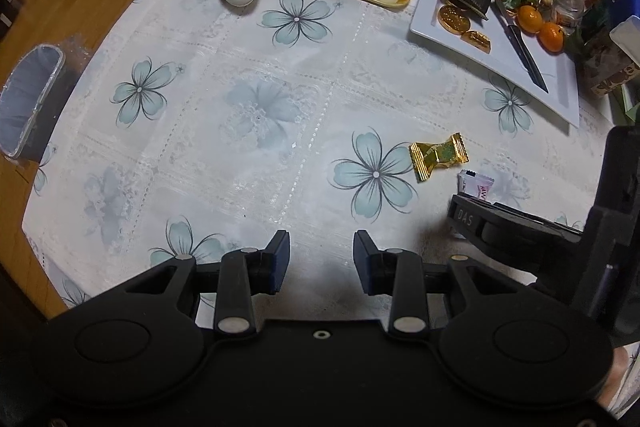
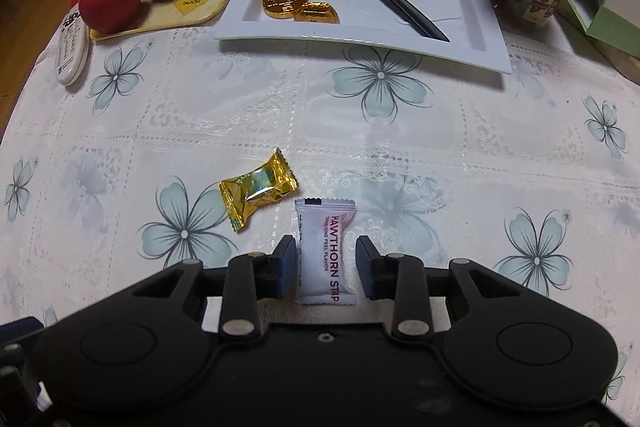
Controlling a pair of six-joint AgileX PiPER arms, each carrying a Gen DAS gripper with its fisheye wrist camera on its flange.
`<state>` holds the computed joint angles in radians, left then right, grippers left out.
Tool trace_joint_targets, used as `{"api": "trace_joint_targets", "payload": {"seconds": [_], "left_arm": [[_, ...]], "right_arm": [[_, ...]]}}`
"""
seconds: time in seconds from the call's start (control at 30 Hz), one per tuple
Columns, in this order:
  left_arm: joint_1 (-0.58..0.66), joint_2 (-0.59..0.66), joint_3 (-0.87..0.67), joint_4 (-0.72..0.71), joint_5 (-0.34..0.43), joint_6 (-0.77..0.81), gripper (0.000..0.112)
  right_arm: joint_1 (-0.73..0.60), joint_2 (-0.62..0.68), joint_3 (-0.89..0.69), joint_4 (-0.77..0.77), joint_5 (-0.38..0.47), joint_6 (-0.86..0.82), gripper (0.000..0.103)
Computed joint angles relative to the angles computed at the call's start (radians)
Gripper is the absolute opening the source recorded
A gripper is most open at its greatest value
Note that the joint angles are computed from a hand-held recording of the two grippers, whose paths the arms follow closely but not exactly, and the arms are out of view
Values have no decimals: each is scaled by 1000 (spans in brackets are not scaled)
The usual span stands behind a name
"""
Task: Organize snacks
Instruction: 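Grasp the white hawthorn strip with the right tool, then grasp the gold foil candy with the left tool while the right tool holds the hawthorn strip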
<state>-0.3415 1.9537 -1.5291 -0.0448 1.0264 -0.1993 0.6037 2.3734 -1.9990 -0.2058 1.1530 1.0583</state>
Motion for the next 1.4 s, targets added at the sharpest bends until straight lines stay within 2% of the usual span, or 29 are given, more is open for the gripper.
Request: {"api": "trace_joint_targets", "payload": {"seconds": [0.1, 0.2, 0.3, 0.5, 0.57, 0.7, 0.8, 0.87, 0.97, 1.17, 1.4], "left_arm": [[-1, 2, -3, -6, 1, 2, 45], [9, 4, -7, -27, 2, 17, 45], [17, 4, -7, -39, -4, 25, 44], [10, 20, -9, -67, -20, 49, 44], [2, 24, -3, -81, -31, 68, 44], [-29, 18, 33, -100, -97, 109, 44], [-61, 18, 56, -103, -160, 155, 44], [-80, 39, 44, -112, -180, 207, 45], [-108, 86, 0, -95, -203, 269, 45], [-149, 212, -167, -41, -161, 335, 45], [-175, 307, -285, 2, -140, 416, 46]], "right_arm": [[-12, 15, -12, 22, 17, 3, 32], [-16, 4, 15, 22, 9, 2, 21], [-31, -51, 100, 73, -28, -23, 19], [-66, -292, 443, 198, -140, -33, 19], [-70, -372, 548, 223, -149, -26, 19], [-76, -511, 707, 269, -133, 23, 20], [-74, -640, 821, 317, -163, 36, 19], [-43, -718, 877, 286, -185, 96, 20], [-28, -745, 887, 248, -154, 142, 20], [-92, -806, 928, 260, -139, 109, 20], [-142, -863, 959, 284, -144, 79, 20]]}}
